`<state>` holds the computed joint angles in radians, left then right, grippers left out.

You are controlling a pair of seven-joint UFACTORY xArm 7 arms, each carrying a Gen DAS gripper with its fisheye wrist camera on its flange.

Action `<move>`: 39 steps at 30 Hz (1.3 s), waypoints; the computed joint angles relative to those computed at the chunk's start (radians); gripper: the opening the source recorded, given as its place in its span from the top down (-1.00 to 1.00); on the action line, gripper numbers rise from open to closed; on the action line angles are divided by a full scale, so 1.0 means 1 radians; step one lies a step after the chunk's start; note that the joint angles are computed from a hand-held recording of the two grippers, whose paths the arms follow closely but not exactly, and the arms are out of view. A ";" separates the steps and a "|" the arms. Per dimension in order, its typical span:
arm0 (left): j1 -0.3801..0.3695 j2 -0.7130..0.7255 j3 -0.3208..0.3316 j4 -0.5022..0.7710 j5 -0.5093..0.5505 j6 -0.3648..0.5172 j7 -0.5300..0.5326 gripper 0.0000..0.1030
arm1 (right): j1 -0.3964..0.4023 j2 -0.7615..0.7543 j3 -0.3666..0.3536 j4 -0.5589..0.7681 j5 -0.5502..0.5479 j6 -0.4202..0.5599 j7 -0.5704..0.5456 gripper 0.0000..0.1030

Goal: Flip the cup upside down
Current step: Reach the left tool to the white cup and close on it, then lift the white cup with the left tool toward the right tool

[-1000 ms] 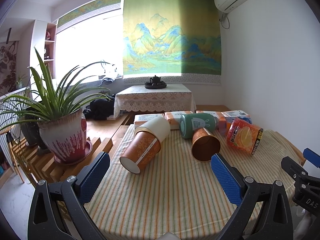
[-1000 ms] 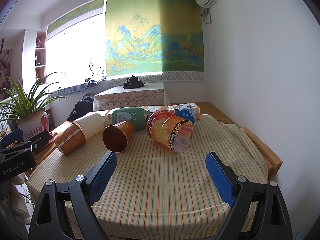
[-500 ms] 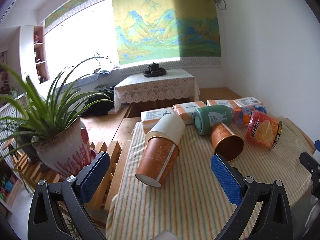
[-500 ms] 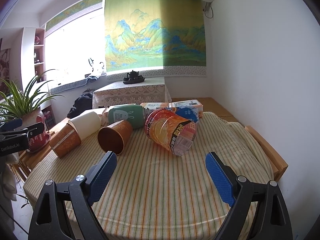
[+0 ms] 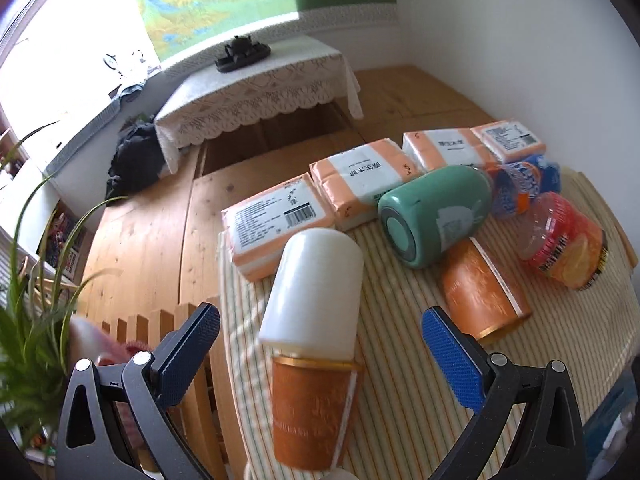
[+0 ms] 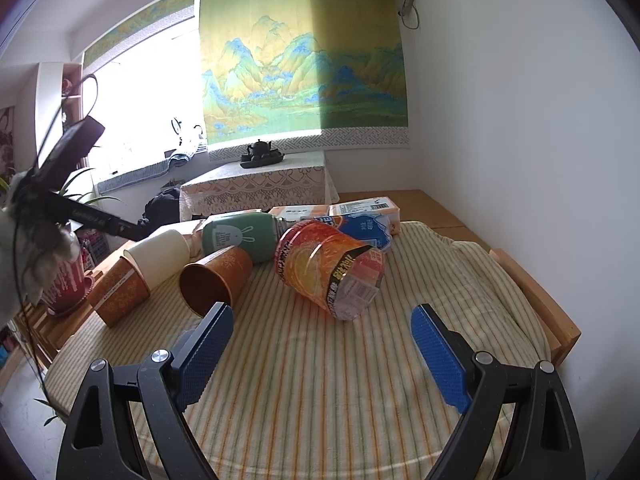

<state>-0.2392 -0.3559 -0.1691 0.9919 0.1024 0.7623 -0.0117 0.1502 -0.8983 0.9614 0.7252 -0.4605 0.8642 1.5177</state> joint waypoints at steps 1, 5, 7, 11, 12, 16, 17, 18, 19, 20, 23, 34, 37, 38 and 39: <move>-0.006 0.047 0.007 0.046 -0.017 0.033 0.019 -0.99 | 0.007 -0.006 -0.006 -0.009 0.002 0.001 0.003 -0.71; -0.003 0.183 0.006 0.172 -0.002 0.113 0.014 -0.97 | 0.029 -0.024 -0.029 -0.039 0.007 0.005 0.016 -0.71; -0.005 0.226 0.003 0.200 0.028 0.128 -0.008 -0.95 | 0.039 -0.029 -0.043 -0.055 0.007 0.001 0.021 -0.71; -0.015 0.280 0.015 0.229 0.033 0.159 0.019 -0.91 | 0.056 -0.032 -0.064 -0.078 0.004 -0.008 0.032 -0.71; -0.018 0.288 0.015 0.231 0.044 0.162 0.017 -0.88 | 0.056 -0.030 -0.066 -0.078 0.002 -0.009 0.036 -0.71; -0.026 0.322 0.020 0.237 0.074 0.158 0.016 -0.78 | 0.065 -0.030 -0.077 -0.091 -0.004 -0.018 0.052 -0.71; -0.028 0.331 0.021 0.241 0.078 0.161 0.017 -0.71 | 0.067 -0.029 -0.078 -0.093 -0.005 -0.018 0.054 -0.70; -0.029 0.342 0.022 0.247 0.078 0.168 0.018 -0.61 | 0.069 -0.027 -0.080 -0.095 -0.006 -0.018 0.056 -0.71; -0.030 0.348 0.024 0.250 0.075 0.171 0.021 -0.56 | 0.071 -0.025 -0.082 -0.096 -0.007 -0.016 0.058 -0.71; -0.031 0.348 0.026 0.244 0.084 0.166 0.018 -0.56 | 0.073 -0.025 -0.083 -0.098 -0.008 -0.015 0.061 -0.71; -0.034 0.350 0.028 0.233 0.106 0.145 0.012 -0.51 | 0.085 -0.028 -0.093 -0.108 -0.006 -0.014 0.075 -0.71; -0.039 0.320 0.024 0.225 0.116 0.096 0.017 -0.51 | 0.109 -0.025 -0.108 -0.112 -0.014 0.004 0.093 -0.71; -0.040 0.300 0.020 0.225 0.130 0.092 0.013 -0.51 | 0.114 -0.031 -0.113 -0.116 -0.014 0.008 0.101 -0.71; -0.040 0.289 0.019 0.225 0.131 0.091 0.014 -0.51 | 0.117 -0.035 -0.117 -0.119 -0.013 0.007 0.105 -0.71; -0.041 0.276 0.015 0.226 0.134 0.091 0.013 -0.51 | 0.119 -0.039 -0.119 -0.122 -0.012 0.004 0.109 -0.71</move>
<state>-0.2807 -0.0795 -0.1538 1.2179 0.2362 0.8533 0.0012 0.2696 -0.9377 0.8423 0.6034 -0.4728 0.8686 1.6270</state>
